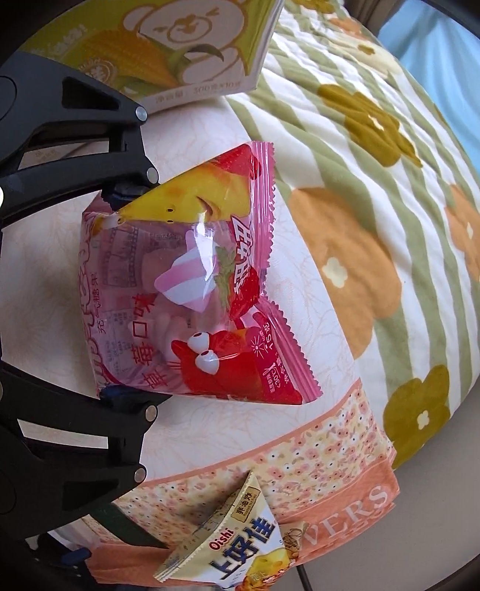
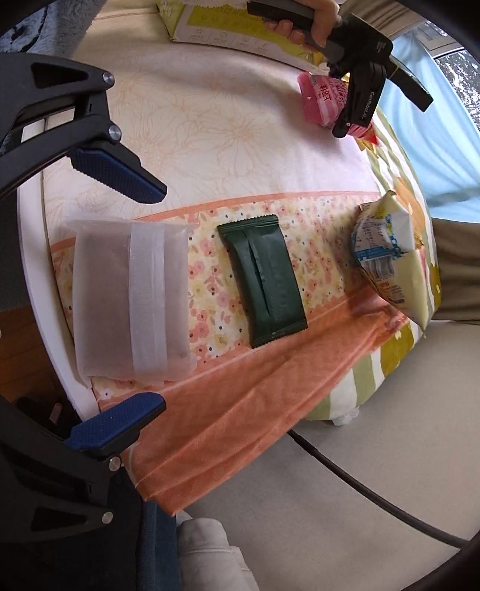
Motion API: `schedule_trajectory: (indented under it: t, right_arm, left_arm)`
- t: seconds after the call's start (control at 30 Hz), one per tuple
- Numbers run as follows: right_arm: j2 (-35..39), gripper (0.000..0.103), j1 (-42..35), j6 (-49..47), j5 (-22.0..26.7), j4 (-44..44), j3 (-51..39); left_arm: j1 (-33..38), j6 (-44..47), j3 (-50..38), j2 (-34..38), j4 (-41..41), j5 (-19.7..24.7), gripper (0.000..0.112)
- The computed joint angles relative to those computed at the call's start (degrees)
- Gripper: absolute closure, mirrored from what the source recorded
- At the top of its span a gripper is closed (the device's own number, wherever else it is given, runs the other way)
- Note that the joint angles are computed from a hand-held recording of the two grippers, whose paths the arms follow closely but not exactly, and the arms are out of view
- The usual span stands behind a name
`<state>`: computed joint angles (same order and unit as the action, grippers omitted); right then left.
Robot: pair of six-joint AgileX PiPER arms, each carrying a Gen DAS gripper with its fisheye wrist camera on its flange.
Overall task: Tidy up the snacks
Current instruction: 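Grasp the pink marshmallow bag with left gripper while right grasps the white translucent pack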
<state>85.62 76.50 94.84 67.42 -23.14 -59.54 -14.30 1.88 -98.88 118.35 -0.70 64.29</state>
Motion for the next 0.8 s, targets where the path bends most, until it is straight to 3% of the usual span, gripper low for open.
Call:
schedule_trajectory:
  t: [0.43,0.8]
  right_arm:
    - [-0.6,0.002,-1.3,-0.2,-5.0,2.9,4.8]
    - [-0.3,0.025,-0.8,-1.2,-6.1,2.3,5.0]
  left_arm:
    - [-4.1,2.9,10.4,-7.0,-2.3,-1.9,0.05]
    - [-6.0,2.3,18.2,-12.3,-2.4,-3.3,0.05]
